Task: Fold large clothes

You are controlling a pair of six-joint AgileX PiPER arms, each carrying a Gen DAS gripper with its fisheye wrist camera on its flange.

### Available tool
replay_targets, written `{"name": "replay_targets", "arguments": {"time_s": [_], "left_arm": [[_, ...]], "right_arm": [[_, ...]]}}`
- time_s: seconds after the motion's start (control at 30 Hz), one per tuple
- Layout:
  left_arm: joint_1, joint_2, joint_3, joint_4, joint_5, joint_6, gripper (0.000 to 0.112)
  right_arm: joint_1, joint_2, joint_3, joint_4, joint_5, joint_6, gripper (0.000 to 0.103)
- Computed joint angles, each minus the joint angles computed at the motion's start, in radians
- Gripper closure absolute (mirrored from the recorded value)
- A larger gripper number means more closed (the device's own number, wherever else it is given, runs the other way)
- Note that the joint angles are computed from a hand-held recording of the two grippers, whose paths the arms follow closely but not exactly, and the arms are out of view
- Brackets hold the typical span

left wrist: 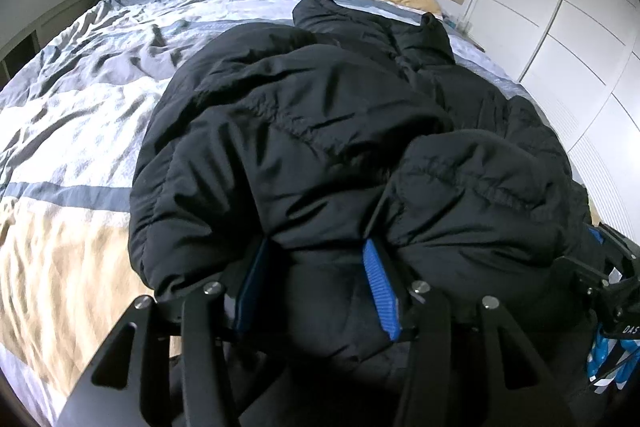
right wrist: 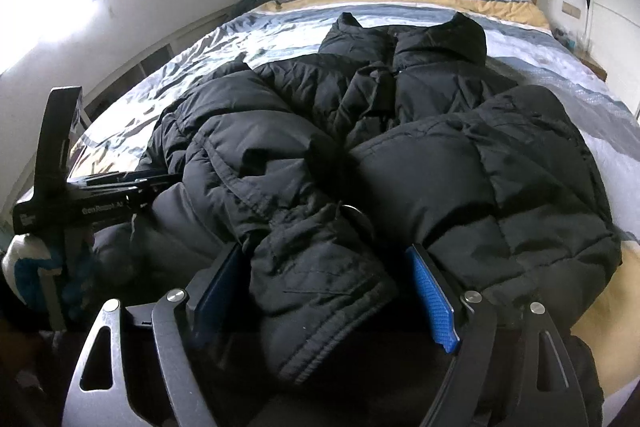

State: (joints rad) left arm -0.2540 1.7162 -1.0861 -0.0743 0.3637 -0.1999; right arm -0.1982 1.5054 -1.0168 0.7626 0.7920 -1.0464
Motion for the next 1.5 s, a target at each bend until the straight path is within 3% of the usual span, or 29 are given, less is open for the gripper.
{"name": "replay_targets", "arguments": {"time_s": [0.4,0.63,0.83,0.97,1.27,1.5], "left_arm": [[-0.007,-0.143,0.086,0.001,0.034,-0.059,0.064],[-0.054,-0.207,0.12,0.018,0.029,-0.098,0.063],[-0.093,-0.156,0.107,0.065,0.035,-0.155,0.063],[-0.125,-0.151,0.11,0.16,0.04,-0.252,0.061],[-0.179,-0.28,0.185,0.242,0.07,-0.406,0.061],[-0.229,-0.455,0.268,0.286,0.124,-0.506,0.061]], "right_arm": [[-0.108,-0.094,0.025,-0.105,0.009,0.02,0.023],[-0.098,-0.181,0.008,-0.034,0.066,-0.005,0.023],[0.019,-0.147,0.045,-0.072,-0.014,0.034,0.023],[0.004,-0.088,0.05,-0.145,-0.059,0.116,0.024],[-0.149,-0.176,0.069,-0.154,0.01,0.079,0.024],[-0.407,-0.287,0.091,-0.081,0.193,-0.061,0.023]]}}
